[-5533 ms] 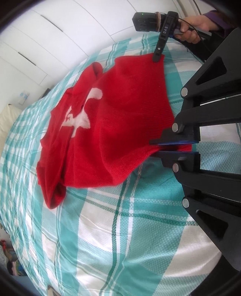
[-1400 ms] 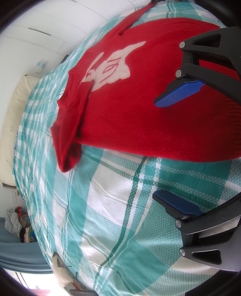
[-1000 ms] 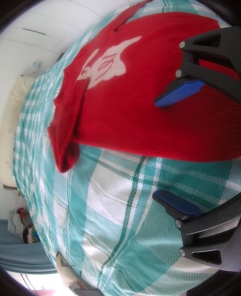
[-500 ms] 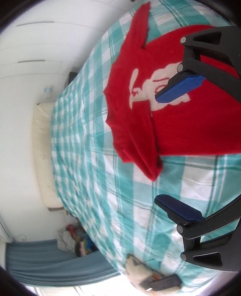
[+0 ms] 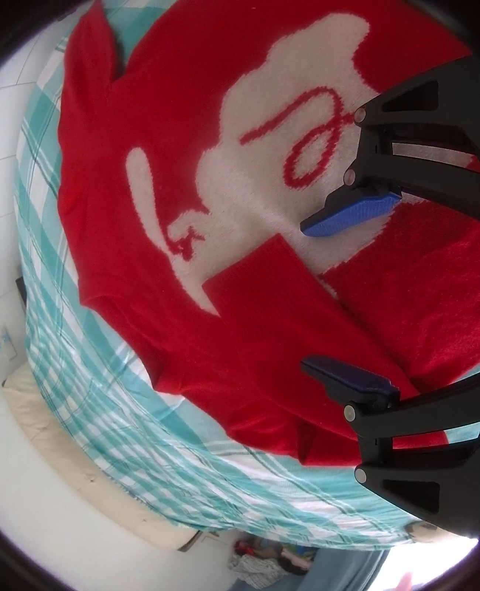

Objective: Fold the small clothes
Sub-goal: 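Grasp the other sleeve cuff with the left tool, then carry the sleeve across the body and open the left tool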

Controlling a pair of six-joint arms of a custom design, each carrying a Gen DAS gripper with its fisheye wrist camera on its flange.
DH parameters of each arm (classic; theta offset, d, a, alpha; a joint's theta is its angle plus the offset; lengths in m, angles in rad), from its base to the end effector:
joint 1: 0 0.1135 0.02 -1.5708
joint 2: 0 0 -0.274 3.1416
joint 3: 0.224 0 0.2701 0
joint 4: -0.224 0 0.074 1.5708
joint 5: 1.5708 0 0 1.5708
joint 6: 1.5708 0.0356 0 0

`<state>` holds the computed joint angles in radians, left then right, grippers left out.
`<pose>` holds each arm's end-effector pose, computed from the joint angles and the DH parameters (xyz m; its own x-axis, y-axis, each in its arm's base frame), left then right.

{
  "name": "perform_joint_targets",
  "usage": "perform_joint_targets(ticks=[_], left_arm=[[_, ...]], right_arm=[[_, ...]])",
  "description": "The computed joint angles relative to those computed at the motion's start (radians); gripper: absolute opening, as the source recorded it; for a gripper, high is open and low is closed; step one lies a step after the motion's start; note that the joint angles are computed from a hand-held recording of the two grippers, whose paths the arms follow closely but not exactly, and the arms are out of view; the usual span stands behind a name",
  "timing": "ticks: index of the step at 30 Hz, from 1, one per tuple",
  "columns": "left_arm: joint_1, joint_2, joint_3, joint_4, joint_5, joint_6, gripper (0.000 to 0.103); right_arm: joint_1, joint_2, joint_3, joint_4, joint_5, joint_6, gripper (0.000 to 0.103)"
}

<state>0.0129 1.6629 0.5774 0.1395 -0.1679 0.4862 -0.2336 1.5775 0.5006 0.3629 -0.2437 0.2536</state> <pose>0.2848 0.0096 0.0929 -0.7686 0.4508 -0.4538 0.2813 0.8754 0.3932 0.2759 -0.0568 0.1130 -0.6048 0.3942 -0.6919 0.2056 0.9167 0.3426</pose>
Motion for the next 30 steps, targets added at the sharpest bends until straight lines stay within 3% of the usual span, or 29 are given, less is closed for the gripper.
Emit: perform_joint_targets(ticks=[1, 3, 5, 8, 10, 13, 16, 22, 25, 30], left_arm=[[0.009, 0.017, 0.015, 0.0, 0.017, -0.013, 0.07], [0.03, 0.043, 0.04, -0.007, 0.067, -0.038, 0.058], [0.054, 0.069, 0.078, -0.057, 0.14, -0.08, 0.004], [0.094, 0.002, 0.058, -0.069, 0.198, -0.157, 0.003], [0.207, -0.111, 0.042, -0.115, 0.31, -0.22, 0.003], [0.481, -0.241, 0.083, -0.222, 0.495, -0.306, 0.003], [0.784, -0.241, 0.178, -0.307, 0.618, -0.374, 0.003], [1.142, -0.063, 0.288, -0.311, 0.637, -0.394, 0.003], [1.218, -0.013, 0.248, -0.235, 0.599, -0.418, 0.003], [1.316, 0.093, 0.257, -0.202, 0.608, -0.475, 0.003]], right_arm=[[0.007, 0.003, 0.005, -0.004, -0.001, -0.002, 0.034], [0.024, 0.006, 0.009, -0.008, 0.006, -0.012, 0.034], [0.043, 0.009, 0.013, -0.012, 0.019, -0.022, 0.034], [0.063, 0.009, 0.014, -0.012, 0.03, -0.029, 0.034], [0.071, 0.005, 0.01, -0.009, 0.032, -0.032, 0.034], [0.071, -0.001, 0.007, -0.009, 0.022, -0.04, 0.034], [0.061, -0.001, 0.006, -0.007, -0.006, -0.033, 0.034], [0.066, -0.015, -0.004, -0.001, -0.007, -0.031, 0.035], [0.075, -0.009, -0.003, -0.002, 0.008, -0.037, 0.035], [0.087, 0.013, 0.01, -0.012, 0.023, -0.05, 0.036]])
